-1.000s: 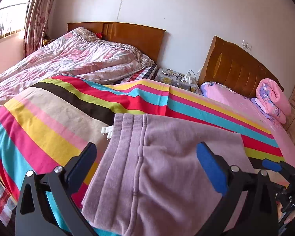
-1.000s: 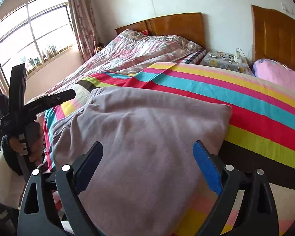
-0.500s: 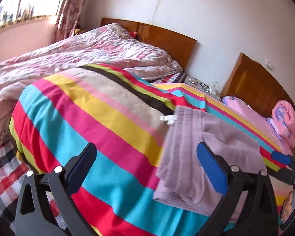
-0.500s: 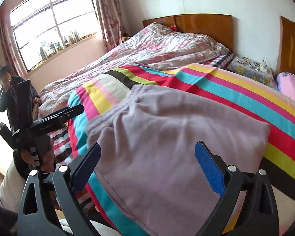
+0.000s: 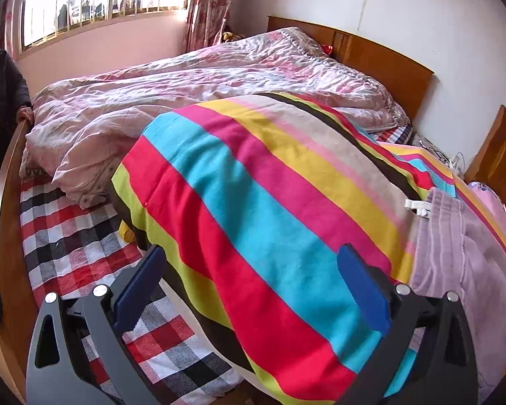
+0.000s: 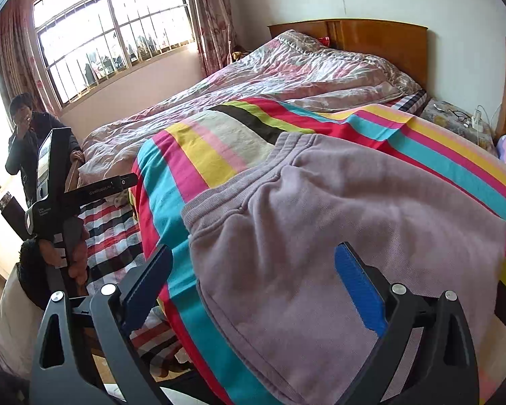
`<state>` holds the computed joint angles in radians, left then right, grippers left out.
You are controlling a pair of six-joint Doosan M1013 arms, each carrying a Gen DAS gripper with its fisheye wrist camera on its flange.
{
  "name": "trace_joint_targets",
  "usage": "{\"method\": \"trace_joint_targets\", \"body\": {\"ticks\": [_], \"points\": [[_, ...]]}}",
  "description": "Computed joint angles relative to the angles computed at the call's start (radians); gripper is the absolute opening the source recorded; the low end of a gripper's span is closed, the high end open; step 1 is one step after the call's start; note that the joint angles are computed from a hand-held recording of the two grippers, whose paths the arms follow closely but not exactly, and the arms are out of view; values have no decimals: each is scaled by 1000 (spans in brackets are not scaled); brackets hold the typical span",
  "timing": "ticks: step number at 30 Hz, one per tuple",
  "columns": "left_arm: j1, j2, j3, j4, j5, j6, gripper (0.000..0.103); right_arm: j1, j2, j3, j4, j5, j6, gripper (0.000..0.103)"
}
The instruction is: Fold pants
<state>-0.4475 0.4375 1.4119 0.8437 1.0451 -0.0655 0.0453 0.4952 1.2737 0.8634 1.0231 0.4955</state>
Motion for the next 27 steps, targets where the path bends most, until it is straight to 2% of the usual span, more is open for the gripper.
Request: {"method": "trace_joint_targets", "body": {"ticks": [3,6,8,10,12,15,19,22,25,26,27], "points": [[-33,17,-32,36,-60,48,102,-39,-41,77,32,-66,-22,95],[-66,30,-56,70,-91,101,102,-53,-52,120,-23,-131,14,96],[-84,35,-66,86,-97,118,102,-60,-26,111,-75,-89,73,96],[-97,32,-65,97,-115,117,102,-81,-29,154,46,-107,-44,97],[-110,29,-62,119,-115,109,102,-91,-26,168,97,-101,-101,98],[-124,20,-56,149,-118,93,102,-92,-19,159,89,-84,-103,99],[-134,21,-60,165,-119,93,102,-108,-4,155,156,-37,-113,99],[-130,31,-72,136,-209,136,102,-115,-5,160,185,-22,-148,99],[-123,60,-88,91,-358,249,102,-113,-14,179,203,-46,-187,99],[-121,79,-107,50,-379,322,102,-112,-18,184,202,-55,-197,99],[-122,104,-134,19,-357,383,102,-110,-20,186,198,-61,-201,99]]}}
